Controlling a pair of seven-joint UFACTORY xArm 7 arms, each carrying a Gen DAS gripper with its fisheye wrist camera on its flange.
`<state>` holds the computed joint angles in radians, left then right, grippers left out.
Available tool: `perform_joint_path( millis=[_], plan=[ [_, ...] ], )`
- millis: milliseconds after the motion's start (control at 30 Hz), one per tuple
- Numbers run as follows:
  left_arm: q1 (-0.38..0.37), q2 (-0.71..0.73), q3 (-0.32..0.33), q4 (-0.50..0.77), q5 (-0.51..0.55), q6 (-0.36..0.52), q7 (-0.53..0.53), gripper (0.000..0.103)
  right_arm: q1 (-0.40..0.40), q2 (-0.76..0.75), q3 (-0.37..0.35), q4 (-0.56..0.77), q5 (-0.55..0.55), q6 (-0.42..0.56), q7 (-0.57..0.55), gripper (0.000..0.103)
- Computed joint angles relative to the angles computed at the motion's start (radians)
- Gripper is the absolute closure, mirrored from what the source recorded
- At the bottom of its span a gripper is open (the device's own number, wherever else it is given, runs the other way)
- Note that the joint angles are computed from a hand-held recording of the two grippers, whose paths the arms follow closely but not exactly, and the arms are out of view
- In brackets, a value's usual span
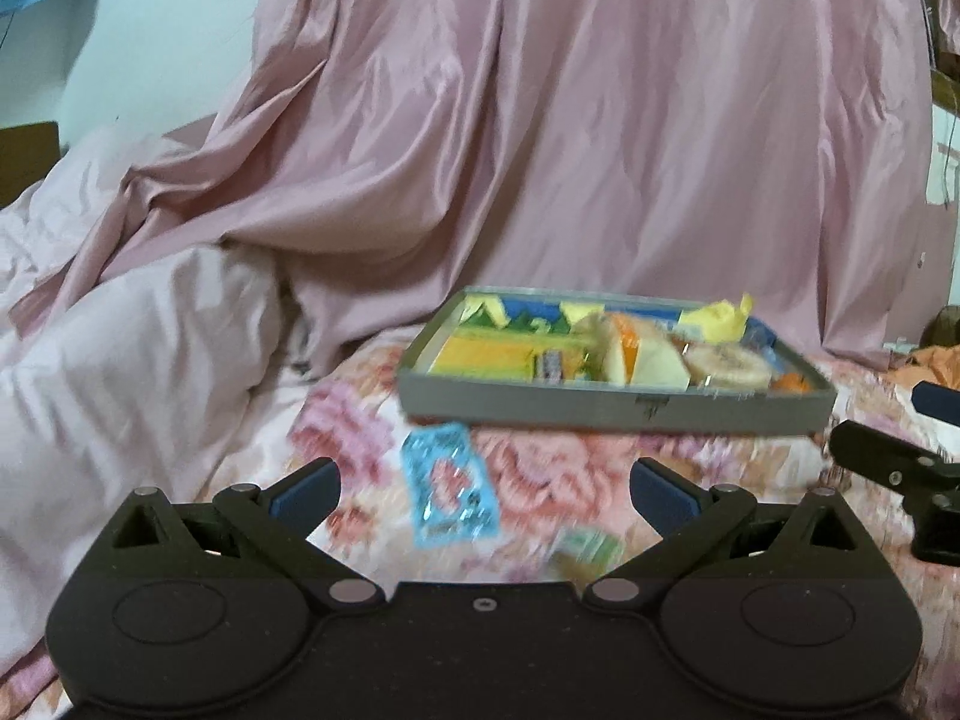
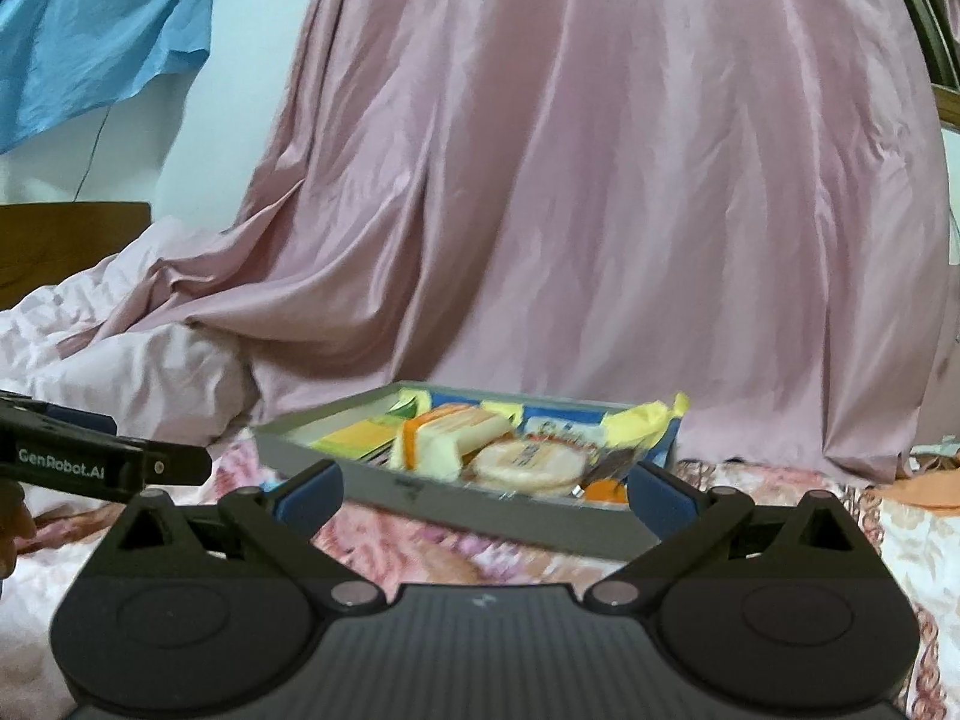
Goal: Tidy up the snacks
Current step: 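Withdraw both tools from the tray toward the blue pouch and biscuit pack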
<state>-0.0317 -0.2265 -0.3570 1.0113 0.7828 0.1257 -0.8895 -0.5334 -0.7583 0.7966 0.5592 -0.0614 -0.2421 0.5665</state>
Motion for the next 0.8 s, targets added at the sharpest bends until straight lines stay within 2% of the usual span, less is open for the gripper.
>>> perform_joint_path(
  millis=[100, 200, 467, 633, 800],
  plan=[
    [-0.063, -0.055, 0.065, -0.078, -0.108, 0.001, 0.103, 0.001, 0.054, -0.033, -0.013, -0.018, 0.002, 0.050, 0.016, 0.000],
    [-0.100, -0.102, 0.098, -0.142, -0.207, 0.011, 0.207, 0.001, 0.096, -0.057, -0.021, -0.025, -0.016, 0.107, 0.043, 0.000],
    [-0.104, -0.190, 0.098, -0.250, -0.352, 0.047, 0.352, 0.001, 0.140, -0.123, 0.014, 0.010, -0.086, 0.353, 0.161, 0.000],
    [-0.087, -0.177, 0.081, -0.239, -0.410, 0.083, 0.410, 0.001, 0.185, -0.086, 0.000, 0.027, -0.144, 0.411, 0.191, 0.000],
    [-0.102, -0.139, 0.094, -0.210, -0.448, 0.121, 0.468, 0.001, 0.198, -0.027, -0.002, 0.061, -0.218, 0.456, 0.207, 0.000]
  ],
)
